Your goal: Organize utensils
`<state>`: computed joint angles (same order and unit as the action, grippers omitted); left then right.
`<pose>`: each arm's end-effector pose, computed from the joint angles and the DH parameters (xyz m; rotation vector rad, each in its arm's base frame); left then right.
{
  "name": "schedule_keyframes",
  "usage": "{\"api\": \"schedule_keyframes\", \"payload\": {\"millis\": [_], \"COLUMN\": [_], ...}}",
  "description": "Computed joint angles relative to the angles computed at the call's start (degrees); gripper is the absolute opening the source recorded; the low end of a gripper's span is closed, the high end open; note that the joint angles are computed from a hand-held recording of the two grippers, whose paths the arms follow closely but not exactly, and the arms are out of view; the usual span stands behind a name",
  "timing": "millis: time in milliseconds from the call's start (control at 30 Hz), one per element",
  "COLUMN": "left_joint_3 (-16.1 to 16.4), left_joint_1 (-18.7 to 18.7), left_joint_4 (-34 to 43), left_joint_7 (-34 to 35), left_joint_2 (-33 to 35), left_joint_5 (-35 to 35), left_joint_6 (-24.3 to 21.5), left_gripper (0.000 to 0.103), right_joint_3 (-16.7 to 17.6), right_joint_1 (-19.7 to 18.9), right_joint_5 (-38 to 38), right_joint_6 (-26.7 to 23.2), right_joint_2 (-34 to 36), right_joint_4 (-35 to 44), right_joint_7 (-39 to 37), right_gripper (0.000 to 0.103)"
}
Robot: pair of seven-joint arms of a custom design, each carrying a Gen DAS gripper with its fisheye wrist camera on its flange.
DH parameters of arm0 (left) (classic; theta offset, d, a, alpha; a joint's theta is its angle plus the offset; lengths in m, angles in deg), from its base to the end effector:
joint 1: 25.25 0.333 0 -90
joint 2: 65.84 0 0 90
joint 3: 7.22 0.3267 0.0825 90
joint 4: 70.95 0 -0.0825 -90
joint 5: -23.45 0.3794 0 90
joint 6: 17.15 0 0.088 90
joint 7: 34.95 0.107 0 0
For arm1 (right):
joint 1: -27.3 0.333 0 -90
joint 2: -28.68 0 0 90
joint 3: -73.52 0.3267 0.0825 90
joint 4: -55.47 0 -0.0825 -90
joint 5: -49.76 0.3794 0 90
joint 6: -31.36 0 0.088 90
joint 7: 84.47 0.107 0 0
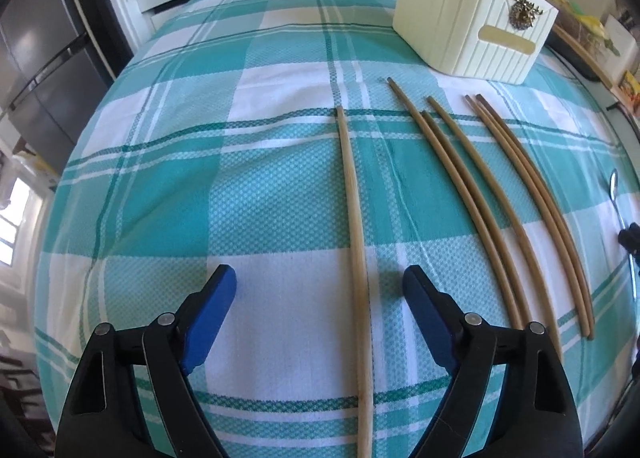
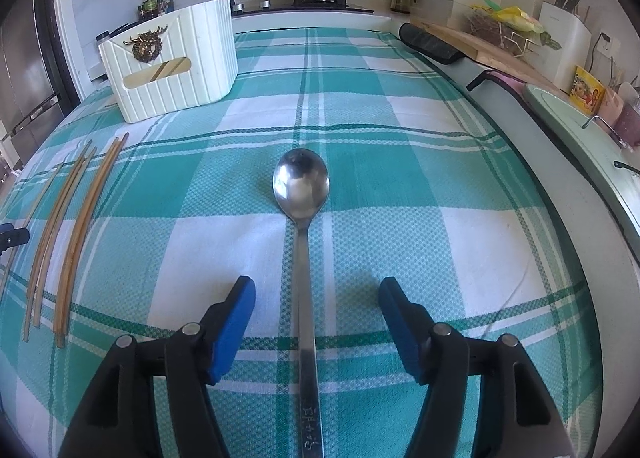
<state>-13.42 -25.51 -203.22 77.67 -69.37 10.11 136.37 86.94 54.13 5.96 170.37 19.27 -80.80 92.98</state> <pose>0.5314 -0.0535 0.4300 -1.6555 2.2997 -0.5343 0.3749 0.3164 0.4198 -1.6177 2.1523 -0.6930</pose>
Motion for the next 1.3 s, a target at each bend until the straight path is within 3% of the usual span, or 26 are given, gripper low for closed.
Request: {"api": "schedule_keyframes", "payload": {"millis": [233, 333, 433, 500, 533, 567, 600, 700, 867, 1067, 1300], "left_joint_3": [-0.3, -0.3, -0.4, -0.6, -0.9, -1.1, -1.3, -1.3, -0.5, 3.3, 5.9], "left_joint_1": [-0.4, -0.6, -0.9, -0.9, -0.8, -0.7, -0.7, -1.0, -1.3, -3.6, -5.1], "left_joint_4": [7.2, 10.1, 11.4, 11.1, 10.9, 10.6, 10.2, 7.7, 3.7, -0.2, -4.0], "left_joint_7": [-1.4, -3.5, -5.3, -4.4, -2.9, -1.2, 0.1, 1.0, 8.5, 18.4, 22.1], "left_joint_2": [5.1, 7.2, 8.3, 8.2, 8.0, 7.8, 7.5, 5.8, -0.5, -9.3, -16.5], "left_joint_5": [2.0, 2.5, 3.1, 2.2, 0.5, -1.5, -3.1, -5.0, -16.3, -29.0, -33.5], "left_joint_6": [-3.3, -4.2, -3.9, -3.1, -3.1, -3.1, -2.8, 0.6, 3.9, 3.1, 2.1], "left_gripper": [0.074, 0.064, 0.05, 0.025, 0.018, 0.006, 0.005, 0.005, 0.004, 0.004, 0.004], "right_joint_3": [-1.9, -2.8, -3.4, -3.7, -3.9, -4.0, -3.9, -4.3, -3.4, -0.2, 3.5], "right_joint_1": [-1.5, -1.9, -1.9, -1.7, -1.5, -1.4, -1.2, -1.2, -2.0, -2.5, -3.7], "right_joint_5": [-0.4, -0.8, -2.0, -2.7, -3.2, -3.9, -4.5, -5.7, -12.8, -14.8, -16.2], "right_joint_6": [2.3, 2.7, 2.8, 2.2, 2.2, 2.6, 1.9, 3.2, 9.0, 11.3, 12.2], "right_joint_2": [3.6, 6.2, 8.2, 9.0, 9.1, 9.2, 9.3, 8.8, 3.1, -3.6, -7.9], "right_joint_4": [3.3, 6.1, 8.1, 9.0, 9.1, 9.1, 9.4, 8.7, 4.9, 3.3, 2.8], "right_joint_7": [-3.7, -6.0, -6.3, -6.5, -6.0, -5.4, -5.0, -3.6, 4.2, 5.1, 8.1], "right_gripper": [0.067, 0.067, 0.065, 0.063, 0.059, 0.045, 0.036, 0.036, 0.036, 0.036, 0.036]}}
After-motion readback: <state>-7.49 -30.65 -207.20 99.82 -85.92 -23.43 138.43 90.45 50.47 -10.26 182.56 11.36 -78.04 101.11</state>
